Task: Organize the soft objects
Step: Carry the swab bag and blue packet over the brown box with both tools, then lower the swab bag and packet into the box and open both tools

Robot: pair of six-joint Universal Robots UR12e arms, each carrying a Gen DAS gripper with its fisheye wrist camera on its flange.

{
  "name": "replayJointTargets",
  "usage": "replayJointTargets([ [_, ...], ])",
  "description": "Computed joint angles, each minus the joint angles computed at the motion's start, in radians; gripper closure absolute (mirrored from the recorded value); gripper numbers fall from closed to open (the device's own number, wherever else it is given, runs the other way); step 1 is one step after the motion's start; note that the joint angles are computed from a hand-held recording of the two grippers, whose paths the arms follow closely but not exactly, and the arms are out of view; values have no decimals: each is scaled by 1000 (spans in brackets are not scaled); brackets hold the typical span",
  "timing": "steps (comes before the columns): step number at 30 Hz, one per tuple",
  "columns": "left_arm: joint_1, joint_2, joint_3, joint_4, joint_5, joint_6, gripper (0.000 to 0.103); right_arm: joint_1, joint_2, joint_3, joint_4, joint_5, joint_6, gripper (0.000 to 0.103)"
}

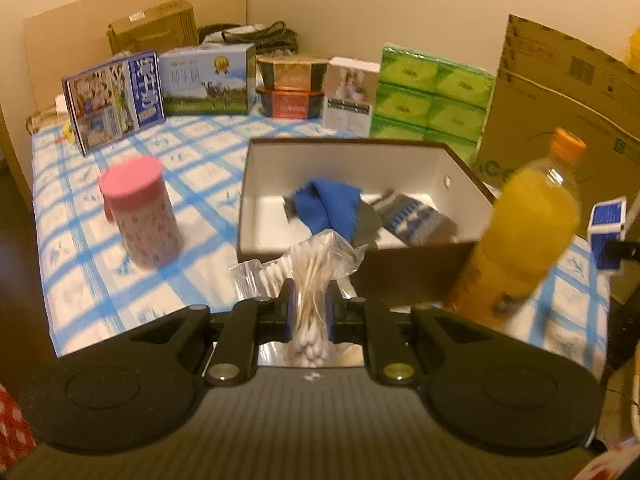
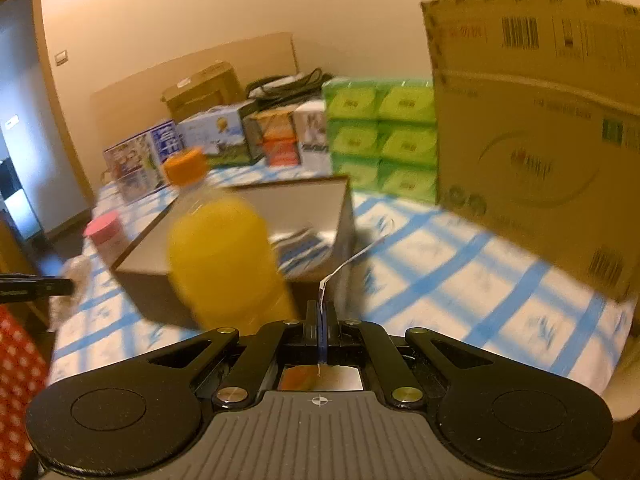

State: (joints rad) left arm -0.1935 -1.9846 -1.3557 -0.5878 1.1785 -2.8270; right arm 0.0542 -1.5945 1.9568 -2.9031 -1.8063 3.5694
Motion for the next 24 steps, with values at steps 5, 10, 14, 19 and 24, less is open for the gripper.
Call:
replayJointTargets([
  [5,-9,-63,97,-7,15,-12,90,-69,36,-36,-41,75,-71,103],
  [10,-18,-128,201,-33,21,-15,90,-144,83,-84,-44,257,-175,103],
  [14,-26,-176,277,-77,8,-12,90,-197,126,-125,-19,415,-196,103],
  [19,-38,-234,367,-159,-12,-3,90,-243,192,-176,0,580,-187,103],
  [24,-52,-279,426,-211,-17,20,90,-268,259,-227,27,732,-228,103],
])
